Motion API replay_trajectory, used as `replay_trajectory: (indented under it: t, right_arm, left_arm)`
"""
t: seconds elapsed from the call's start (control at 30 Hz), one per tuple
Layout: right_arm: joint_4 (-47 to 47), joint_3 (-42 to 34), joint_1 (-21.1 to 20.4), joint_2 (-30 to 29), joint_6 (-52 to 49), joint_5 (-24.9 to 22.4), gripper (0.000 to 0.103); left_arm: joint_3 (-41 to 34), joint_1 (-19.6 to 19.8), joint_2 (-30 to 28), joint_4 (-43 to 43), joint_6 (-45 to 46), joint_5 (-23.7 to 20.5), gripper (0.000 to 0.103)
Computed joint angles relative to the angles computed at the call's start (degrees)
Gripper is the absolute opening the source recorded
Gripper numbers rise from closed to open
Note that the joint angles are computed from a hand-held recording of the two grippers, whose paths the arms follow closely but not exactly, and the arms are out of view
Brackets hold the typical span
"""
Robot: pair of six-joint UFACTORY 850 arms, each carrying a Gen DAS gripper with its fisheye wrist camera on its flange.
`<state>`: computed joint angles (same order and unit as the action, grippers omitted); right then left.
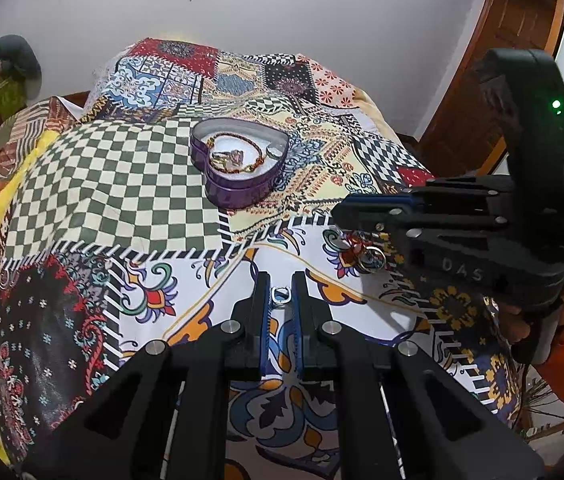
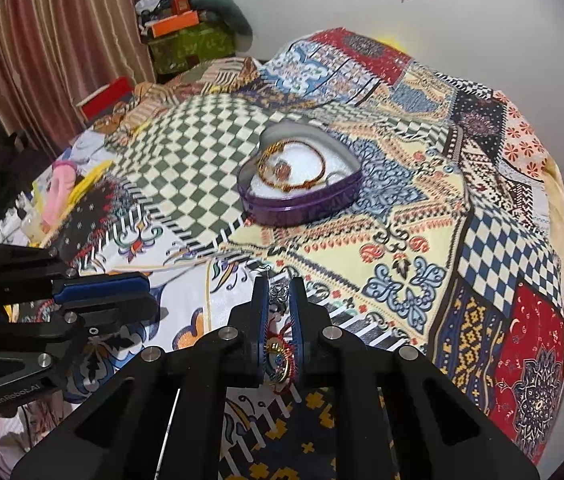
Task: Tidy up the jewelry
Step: 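Carry both held rings over the purple heart tin and lower them inside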
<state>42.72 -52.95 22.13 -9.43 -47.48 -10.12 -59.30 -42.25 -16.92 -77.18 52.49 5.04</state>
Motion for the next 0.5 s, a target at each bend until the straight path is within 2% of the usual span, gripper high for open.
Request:
replay_trajectory:
  t: [0.13, 0.5]
  right_arm:
    - [3.56, 0.26, -0.12, 1.45, -2.79, 1.12, 0.009]
    - [22.93, -1.01, -1.08, 3.65, -20.12, 2.62, 0.009]
  left_arm:
    - [-0.15, 0.11, 0.57, -1.14, 1.31, 0.8, 0.008]
    - [-3.84, 1.11, -0.35, -7.09, 8.76, 3.32, 0.008]
